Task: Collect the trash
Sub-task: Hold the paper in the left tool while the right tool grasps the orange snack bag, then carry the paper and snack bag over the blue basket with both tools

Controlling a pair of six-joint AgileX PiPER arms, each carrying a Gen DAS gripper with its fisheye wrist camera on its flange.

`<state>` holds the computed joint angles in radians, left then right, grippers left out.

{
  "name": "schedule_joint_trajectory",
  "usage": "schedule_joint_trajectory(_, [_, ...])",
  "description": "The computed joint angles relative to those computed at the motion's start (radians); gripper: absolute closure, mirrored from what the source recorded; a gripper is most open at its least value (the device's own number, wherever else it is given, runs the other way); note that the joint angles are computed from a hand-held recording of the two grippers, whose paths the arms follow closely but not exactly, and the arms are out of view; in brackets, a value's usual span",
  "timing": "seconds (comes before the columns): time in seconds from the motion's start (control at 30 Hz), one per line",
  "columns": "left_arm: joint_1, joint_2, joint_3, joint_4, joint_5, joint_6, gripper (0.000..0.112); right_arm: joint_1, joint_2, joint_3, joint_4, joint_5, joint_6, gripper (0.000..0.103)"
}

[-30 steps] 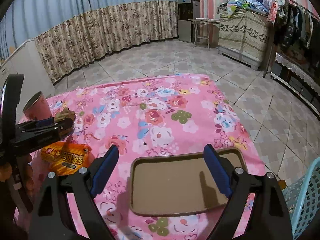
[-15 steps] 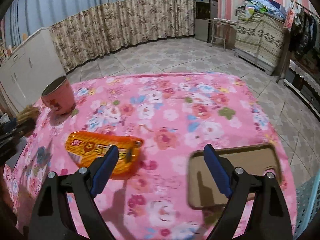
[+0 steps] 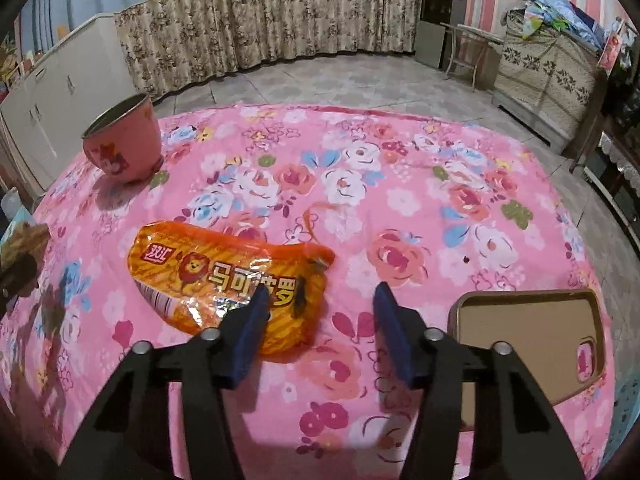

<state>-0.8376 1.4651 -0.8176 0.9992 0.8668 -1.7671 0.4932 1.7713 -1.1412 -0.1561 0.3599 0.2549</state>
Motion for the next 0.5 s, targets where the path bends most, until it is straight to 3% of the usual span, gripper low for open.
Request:
schedule_joint_trajectory(0.1, [-0.013, 0.011, -0.013, -0.001, 0.015, 0.009, 0.059, -0.003, -0.007, 0.011, 0.047, -0.01, -0.045, 0.08])
schedule_joint_trajectory(0.17, [-0.022, 0.012, -0.02, 0.0, 0.033, 0.01, 0.059, -0.009, -0.016, 0.019, 0.103, -0.014, -0.096, 0.089])
schedule_joint_trajectory(0.37, [-0.075, 0.009, -0.078, -0.022, 0.113, 0.043, 0.059, -0.073, -0.147, 0.11, 0.274, -0.062, -0.269, 0.094])
schedule_joint_trajectory(0.5, [-0.147, 0.029, -0.166, -0.023, 0.189, 0.068, 0.059, -0.189, -0.307, 0.194, 0.473, -0.034, -0.504, 0.094])
